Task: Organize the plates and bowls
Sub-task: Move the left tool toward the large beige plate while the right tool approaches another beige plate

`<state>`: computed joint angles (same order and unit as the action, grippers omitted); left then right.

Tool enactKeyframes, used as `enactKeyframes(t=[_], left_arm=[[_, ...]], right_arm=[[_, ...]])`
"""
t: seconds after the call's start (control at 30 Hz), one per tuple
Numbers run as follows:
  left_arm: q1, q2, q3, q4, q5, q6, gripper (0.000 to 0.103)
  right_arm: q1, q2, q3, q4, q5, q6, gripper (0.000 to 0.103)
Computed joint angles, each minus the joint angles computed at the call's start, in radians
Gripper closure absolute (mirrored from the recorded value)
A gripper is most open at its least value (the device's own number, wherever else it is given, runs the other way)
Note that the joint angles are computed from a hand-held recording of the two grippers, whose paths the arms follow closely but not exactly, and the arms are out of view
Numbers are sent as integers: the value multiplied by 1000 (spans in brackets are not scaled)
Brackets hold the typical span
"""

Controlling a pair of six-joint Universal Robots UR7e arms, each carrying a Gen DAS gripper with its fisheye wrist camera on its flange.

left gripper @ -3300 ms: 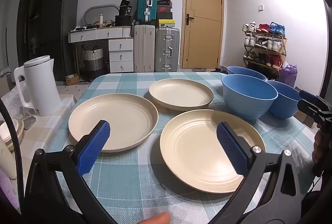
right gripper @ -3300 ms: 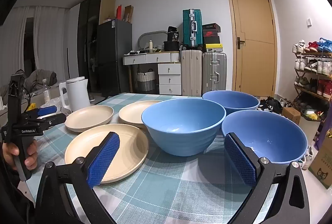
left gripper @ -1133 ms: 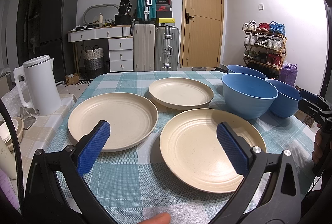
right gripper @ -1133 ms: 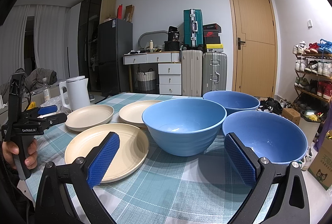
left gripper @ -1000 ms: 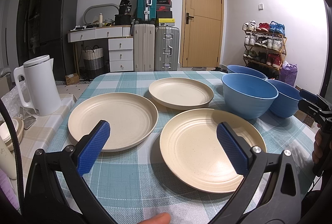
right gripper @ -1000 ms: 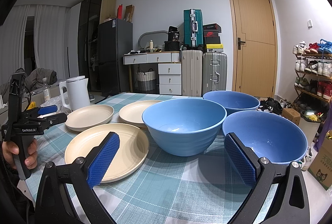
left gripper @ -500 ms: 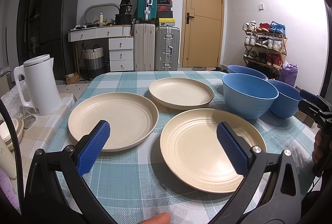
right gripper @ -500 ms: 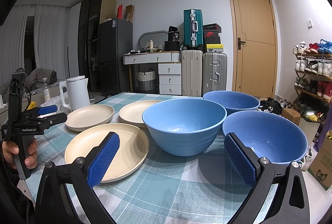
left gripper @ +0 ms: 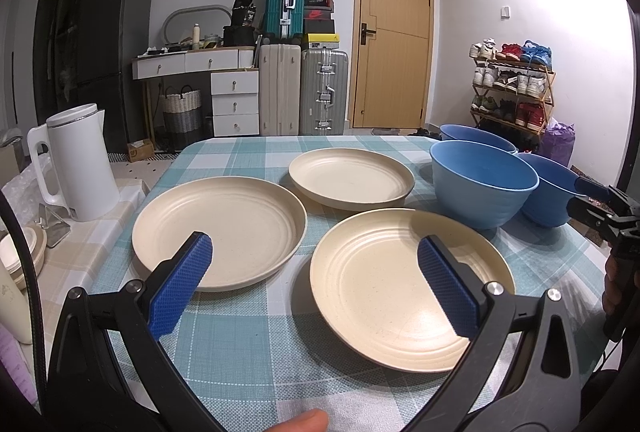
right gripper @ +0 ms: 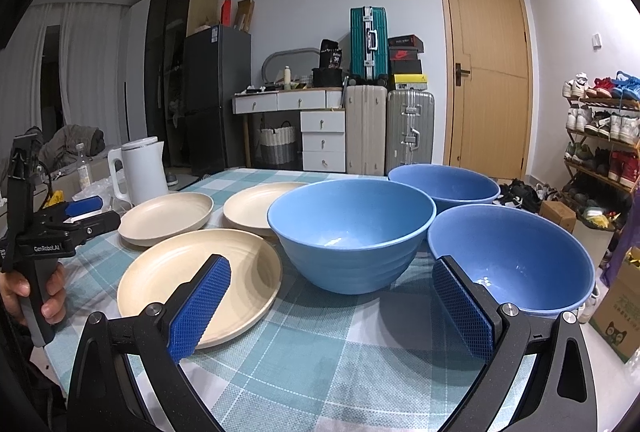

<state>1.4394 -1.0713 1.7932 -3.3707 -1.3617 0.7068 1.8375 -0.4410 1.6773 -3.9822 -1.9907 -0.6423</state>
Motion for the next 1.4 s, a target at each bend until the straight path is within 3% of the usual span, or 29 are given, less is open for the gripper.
enactKeyframes(t=[0.33,0.73,0.83,1.0,1.4], left_arm=[[1,23,-42,40,66,-57,0],[-32,1,-81,123,189,-122,0],[-29,-15,-90,150,181,-145,0],[-41,-24,-111,173,233,-172,0],[-38,7,-232,283,263,-251,0]], right_arm=[[11,-1,-35,91,-42,31,0],[52,5,-116,280,-15,86,0],[61,7,-140,324,2,97,0],[77,25,-209,416,5,116,0],[111,85,-415,653,6,148,0]])
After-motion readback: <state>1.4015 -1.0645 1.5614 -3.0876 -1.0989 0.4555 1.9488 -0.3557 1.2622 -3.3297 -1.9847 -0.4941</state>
